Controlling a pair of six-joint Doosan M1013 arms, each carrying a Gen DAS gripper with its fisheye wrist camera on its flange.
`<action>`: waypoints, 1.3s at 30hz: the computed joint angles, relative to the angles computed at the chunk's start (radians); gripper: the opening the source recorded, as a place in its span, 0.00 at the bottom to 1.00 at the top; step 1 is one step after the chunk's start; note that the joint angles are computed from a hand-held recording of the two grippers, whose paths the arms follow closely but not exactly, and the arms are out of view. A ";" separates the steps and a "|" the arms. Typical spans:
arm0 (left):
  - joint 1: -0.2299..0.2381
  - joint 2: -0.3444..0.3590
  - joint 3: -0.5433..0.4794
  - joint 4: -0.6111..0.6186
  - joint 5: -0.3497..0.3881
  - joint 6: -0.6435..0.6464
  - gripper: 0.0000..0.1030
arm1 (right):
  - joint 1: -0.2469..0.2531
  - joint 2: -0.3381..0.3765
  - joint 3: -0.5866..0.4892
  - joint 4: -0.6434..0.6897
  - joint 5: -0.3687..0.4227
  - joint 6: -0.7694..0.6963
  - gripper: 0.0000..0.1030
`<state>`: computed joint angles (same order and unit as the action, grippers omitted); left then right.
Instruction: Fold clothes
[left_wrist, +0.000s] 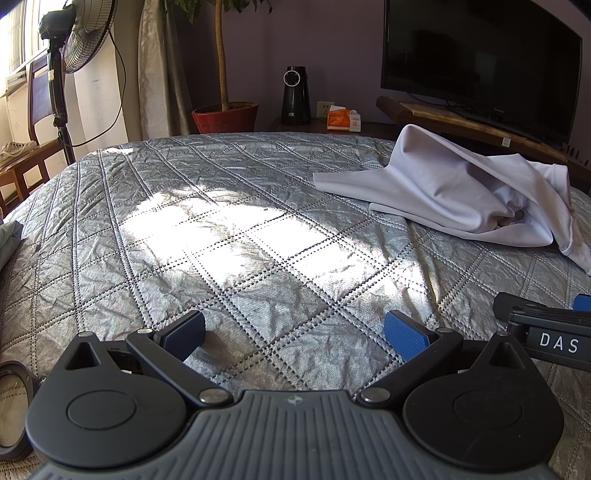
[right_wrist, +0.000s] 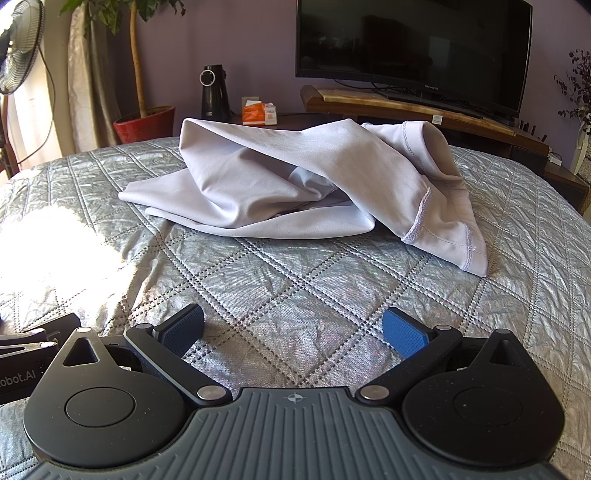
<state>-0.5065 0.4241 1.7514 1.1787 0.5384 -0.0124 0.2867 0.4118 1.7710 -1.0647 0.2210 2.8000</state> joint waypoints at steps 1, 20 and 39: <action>0.000 0.000 0.000 0.000 0.000 0.000 1.00 | 0.000 0.000 0.000 0.000 0.000 0.000 1.00; 0.000 0.000 0.000 0.000 0.000 0.000 1.00 | 0.000 0.000 0.000 0.000 0.000 0.000 1.00; 0.000 0.000 0.000 0.001 0.000 -0.001 1.00 | 0.000 0.000 0.001 -0.001 0.000 0.001 1.00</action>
<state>-0.5063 0.4241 1.7519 1.1794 0.5379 -0.0131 0.2869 0.4114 1.7716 -1.0660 0.2211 2.8015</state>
